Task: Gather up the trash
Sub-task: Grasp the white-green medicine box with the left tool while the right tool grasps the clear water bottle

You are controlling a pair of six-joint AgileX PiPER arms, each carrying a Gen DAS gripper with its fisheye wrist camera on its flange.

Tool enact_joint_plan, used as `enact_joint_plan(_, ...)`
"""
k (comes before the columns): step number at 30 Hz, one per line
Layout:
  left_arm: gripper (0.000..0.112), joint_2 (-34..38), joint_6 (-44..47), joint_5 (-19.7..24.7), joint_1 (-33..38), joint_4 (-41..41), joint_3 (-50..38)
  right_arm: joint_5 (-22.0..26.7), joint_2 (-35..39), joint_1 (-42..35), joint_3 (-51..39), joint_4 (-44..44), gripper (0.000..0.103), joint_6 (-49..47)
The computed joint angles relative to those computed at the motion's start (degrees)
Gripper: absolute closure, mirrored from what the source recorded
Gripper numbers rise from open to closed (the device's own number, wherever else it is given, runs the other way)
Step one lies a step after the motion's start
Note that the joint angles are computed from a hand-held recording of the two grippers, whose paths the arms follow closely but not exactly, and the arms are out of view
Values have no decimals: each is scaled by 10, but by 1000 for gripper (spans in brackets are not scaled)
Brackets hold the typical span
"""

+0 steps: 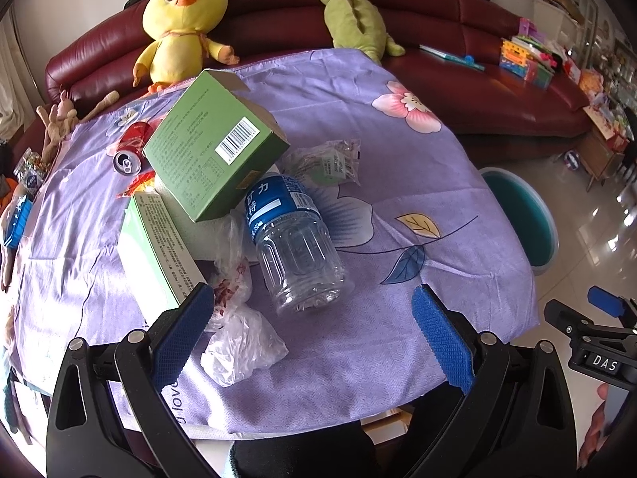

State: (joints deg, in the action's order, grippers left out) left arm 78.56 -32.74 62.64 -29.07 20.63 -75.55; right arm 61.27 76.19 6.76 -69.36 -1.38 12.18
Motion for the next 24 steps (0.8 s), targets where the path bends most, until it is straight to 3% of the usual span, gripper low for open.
enact_joint_plan(6,13,-5,44,0,75,-30,1,13,27,-3,-24,34,6,-26)
enact_joint_plan(15,13,37,148,11,262,-103,-30,23,85,13,-71,65,6,-45)
enact_joint_plan(24,13,85,169,5,304,-129,-36,45,163,47,-141,99,6,-63)
